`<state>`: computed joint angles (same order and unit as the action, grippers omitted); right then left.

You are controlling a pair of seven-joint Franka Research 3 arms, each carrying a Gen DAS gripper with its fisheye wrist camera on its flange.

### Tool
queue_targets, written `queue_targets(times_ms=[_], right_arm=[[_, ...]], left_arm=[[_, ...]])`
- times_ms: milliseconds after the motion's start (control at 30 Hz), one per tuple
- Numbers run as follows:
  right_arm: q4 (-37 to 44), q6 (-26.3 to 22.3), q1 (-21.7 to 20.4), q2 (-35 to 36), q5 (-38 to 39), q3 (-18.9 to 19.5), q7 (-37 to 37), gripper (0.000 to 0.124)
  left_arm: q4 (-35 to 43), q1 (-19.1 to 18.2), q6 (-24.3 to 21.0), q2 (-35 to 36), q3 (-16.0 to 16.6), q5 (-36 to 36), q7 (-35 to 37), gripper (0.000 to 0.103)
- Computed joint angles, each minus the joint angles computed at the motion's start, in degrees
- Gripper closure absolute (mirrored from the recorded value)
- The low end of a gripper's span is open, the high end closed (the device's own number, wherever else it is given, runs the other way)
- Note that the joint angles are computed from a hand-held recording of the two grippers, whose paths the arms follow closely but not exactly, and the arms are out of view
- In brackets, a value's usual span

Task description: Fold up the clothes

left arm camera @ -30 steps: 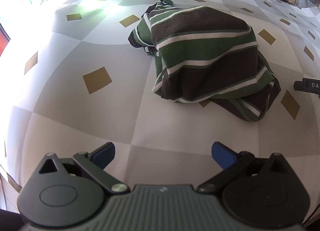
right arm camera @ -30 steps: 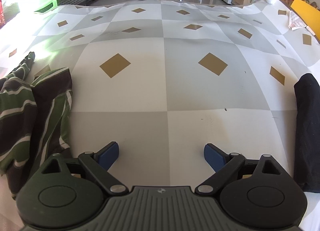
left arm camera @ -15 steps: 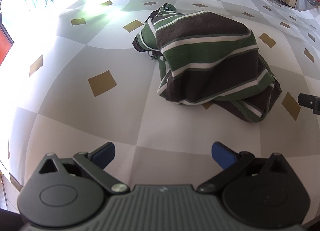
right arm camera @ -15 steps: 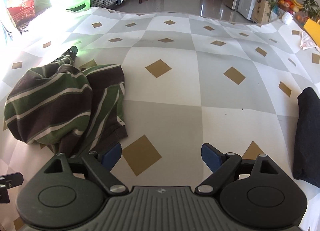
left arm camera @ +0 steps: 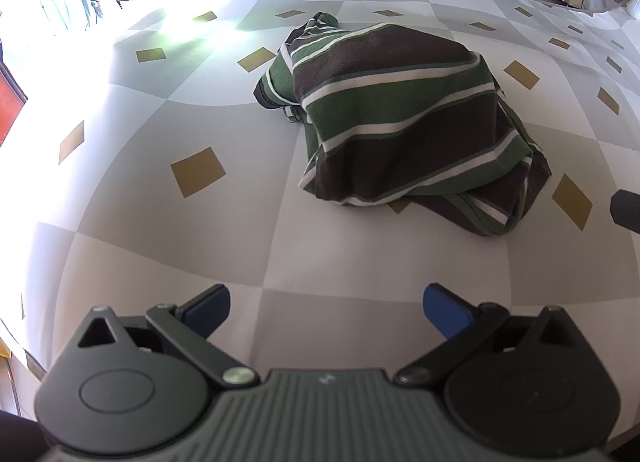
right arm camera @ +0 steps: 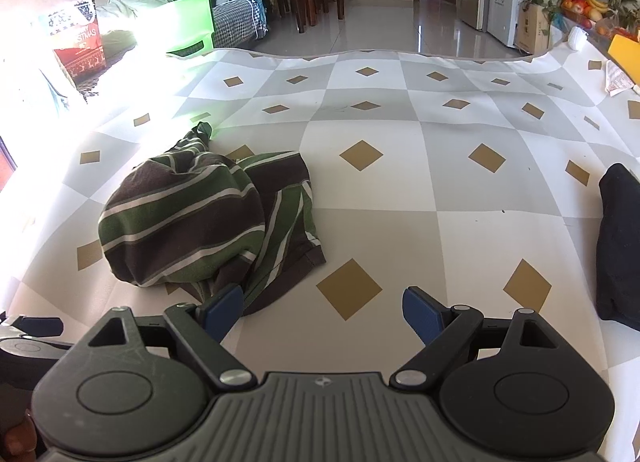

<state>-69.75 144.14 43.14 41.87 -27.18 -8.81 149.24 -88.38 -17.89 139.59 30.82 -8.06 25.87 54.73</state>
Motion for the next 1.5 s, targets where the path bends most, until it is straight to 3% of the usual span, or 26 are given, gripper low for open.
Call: queue_targets(times_ms=[567, 1133, 1500], right_arm=[[4.5, -4.0, 0.9, 2.1, -1.8, 0.1, -3.0, 0.037], [7.1, -6.5, 1.0, 3.8, -1.0, -0.3, -2.5, 0.037], [9.0, -10.0, 1.2, 4.8, -1.0, -0.8, -0.9, 0.037]], left_arm=[[-0.9, -0.6, 1.2, -0.5, 0.2, 1.0, -1.3, 0.0], [-0.2, 0.2, 2.0, 0.3, -1.6, -3.0, 2.9, 0.0], [0.5, -1.4, 2.0, 0.8, -1.0, -2.1, 3.7, 0.0]])
